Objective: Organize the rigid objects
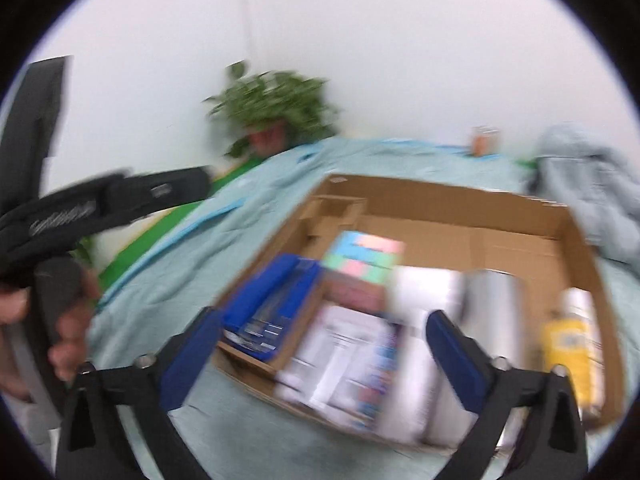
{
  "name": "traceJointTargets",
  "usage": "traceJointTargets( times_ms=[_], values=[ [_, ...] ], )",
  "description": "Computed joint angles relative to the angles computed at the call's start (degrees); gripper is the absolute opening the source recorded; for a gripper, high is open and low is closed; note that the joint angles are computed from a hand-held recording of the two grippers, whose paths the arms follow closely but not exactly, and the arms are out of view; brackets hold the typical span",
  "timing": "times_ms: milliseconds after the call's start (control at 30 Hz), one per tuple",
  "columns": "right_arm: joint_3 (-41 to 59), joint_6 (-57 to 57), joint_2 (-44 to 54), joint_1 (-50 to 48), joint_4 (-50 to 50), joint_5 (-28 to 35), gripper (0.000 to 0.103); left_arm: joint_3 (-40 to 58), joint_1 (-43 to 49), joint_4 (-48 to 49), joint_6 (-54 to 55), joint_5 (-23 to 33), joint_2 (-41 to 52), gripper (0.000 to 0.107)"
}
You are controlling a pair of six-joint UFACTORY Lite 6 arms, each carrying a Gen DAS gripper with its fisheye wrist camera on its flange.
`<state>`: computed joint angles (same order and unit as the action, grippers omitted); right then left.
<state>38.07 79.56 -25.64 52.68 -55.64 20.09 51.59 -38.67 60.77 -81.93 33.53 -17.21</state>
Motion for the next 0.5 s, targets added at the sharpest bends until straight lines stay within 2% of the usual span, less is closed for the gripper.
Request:
traceJointTargets(
  times_ms=[33,133,233,433,467,500],
  values=[
    [-2.12,1.69,-3.07,1.15,-0.72,3.87,0.103,-1.19,-5.52,3.73,-5.53,5.01,-0.38,0.103],
    [-7.36,-0.40,-11.23,2.18,3.15,11.28,0.103,-2.47,-17.86,7.37,-15.04,13.83,0.16,0.103],
    [-12.25,-2.44,-20.76,4.19,6.39,19.40,0.103,-0.90,-28.58,8.58,-23.65,21.33,4.59,0.103],
    [-17.04,-3.75,-34.50,10.19,8.59,32.64,0.103,4.63,-38.71,7.49,-32.55,27.42,13.88,0.102],
    [-17.60,-4.13,-36.32,10.84,8.86,34.12,0.102,5.99,-40.44,7.11,-33.62,29.08,15.24,0.101],
    [-17.92,-3.34,-38.18,13.75,8.42,37.25,0.097,6.60,-41.11,7.24,-34.22,29.69,15.92,0.097]
  ],
)
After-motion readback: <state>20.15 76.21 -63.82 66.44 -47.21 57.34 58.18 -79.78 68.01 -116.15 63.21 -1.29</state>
